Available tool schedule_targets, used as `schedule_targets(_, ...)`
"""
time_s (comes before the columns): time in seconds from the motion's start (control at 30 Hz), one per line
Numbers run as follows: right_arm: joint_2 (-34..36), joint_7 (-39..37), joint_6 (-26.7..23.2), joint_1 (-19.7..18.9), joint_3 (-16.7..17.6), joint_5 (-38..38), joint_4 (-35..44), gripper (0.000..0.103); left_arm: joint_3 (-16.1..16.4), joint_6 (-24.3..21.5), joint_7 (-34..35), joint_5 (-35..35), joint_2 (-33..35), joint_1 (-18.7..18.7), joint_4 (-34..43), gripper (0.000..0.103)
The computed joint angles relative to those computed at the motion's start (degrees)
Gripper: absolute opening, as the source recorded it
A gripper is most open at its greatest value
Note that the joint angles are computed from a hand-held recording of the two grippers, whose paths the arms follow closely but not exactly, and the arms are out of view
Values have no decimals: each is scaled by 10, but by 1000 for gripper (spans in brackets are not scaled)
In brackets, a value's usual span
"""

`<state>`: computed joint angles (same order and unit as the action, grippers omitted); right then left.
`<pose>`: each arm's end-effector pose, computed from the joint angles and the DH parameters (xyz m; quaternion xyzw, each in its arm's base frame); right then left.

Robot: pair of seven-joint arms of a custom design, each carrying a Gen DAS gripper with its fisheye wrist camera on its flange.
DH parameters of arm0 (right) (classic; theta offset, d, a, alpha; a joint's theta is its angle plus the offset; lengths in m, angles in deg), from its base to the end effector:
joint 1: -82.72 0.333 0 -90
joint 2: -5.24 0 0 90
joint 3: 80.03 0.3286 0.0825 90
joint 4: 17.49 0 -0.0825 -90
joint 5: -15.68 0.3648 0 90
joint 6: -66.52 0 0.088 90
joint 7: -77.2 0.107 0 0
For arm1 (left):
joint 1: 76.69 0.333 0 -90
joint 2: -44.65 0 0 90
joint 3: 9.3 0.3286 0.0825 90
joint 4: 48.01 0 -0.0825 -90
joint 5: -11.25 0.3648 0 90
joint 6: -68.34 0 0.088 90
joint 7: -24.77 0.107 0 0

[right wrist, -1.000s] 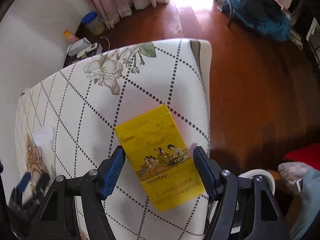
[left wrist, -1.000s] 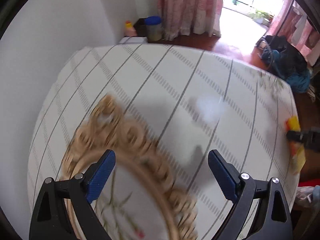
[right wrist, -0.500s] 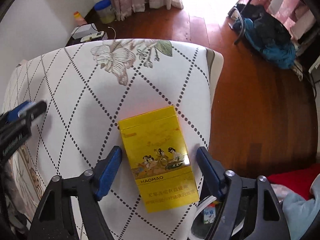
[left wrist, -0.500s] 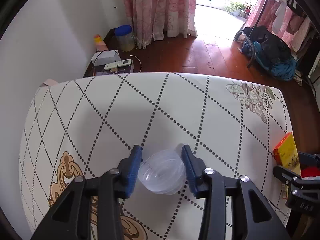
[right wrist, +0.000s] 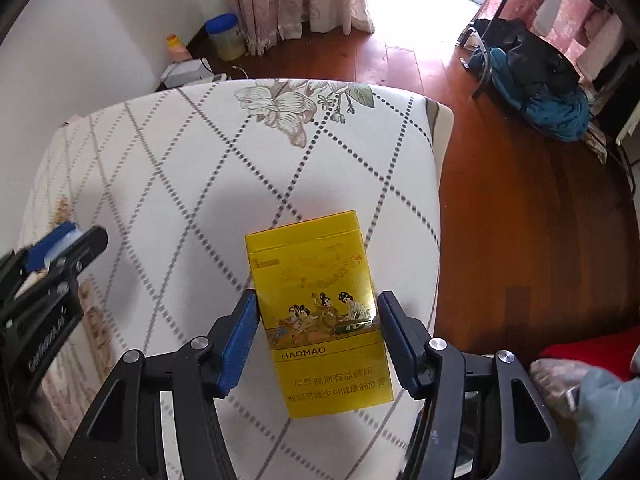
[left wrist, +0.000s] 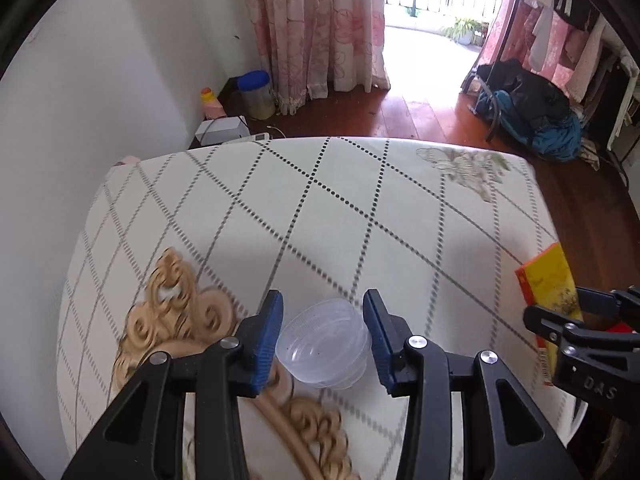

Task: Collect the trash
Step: 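Grasp the clear plastic cup with the left tool while the right tool grasps the yellow HAOMAO pack, then carry the cup and yellow pack over the bin and open both tools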

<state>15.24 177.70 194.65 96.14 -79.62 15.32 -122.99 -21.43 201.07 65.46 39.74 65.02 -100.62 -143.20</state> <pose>0.5947 0.1460 0.4745 -0.7240 0.6810 -0.0614 0.0913 0.5590 -0.3737 0.4591 -0.6789 0.6979 -0.1450 0.1759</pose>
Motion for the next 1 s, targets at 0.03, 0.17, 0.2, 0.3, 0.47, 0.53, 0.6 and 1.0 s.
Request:
schedule_targets(0.03, -12, 4, 5, 1, 1, 3, -12, 62, -1, 5, -4, 1, -15, -1, -14, 38)
schedule_targets(0.17, -72, 15, 32, 0, 6, 12, -69, 62, -10, 14, -18, 11, -65, -3, -56, 38)
schedule_targets(0.2, -94, 17, 40, -2, 8, 19, -86, 62, -13, 16, -19, 10, -77, -3, -63, 38)
schedule_targets(0.3, -145, 29, 56, -9, 13, 25, -119, 62, -25, 17, -21, 7, -110, -5, -80, 38)
schedule_targets(0.47, -233, 21, 74, -36, 9, 52, -168, 62, -45, 18, -10, -1, -141, -13, -76, 38)
schedule_targets(0.53, -275, 26, 76, -52, 10, 52, -188, 62, -55, 14, -4, -1, -142, -23, -58, 38)
schedule_targets(0.6, -314, 22, 74, -68, 3, 60, -206, 62, -62, 13, -1, -4, -142, -33, -43, 38)
schedule_targets(1.0, -466, -34, 12, -213, -56, 54, -309, 61, -78, -29, 59, -37, 30, -151, 190, 38)
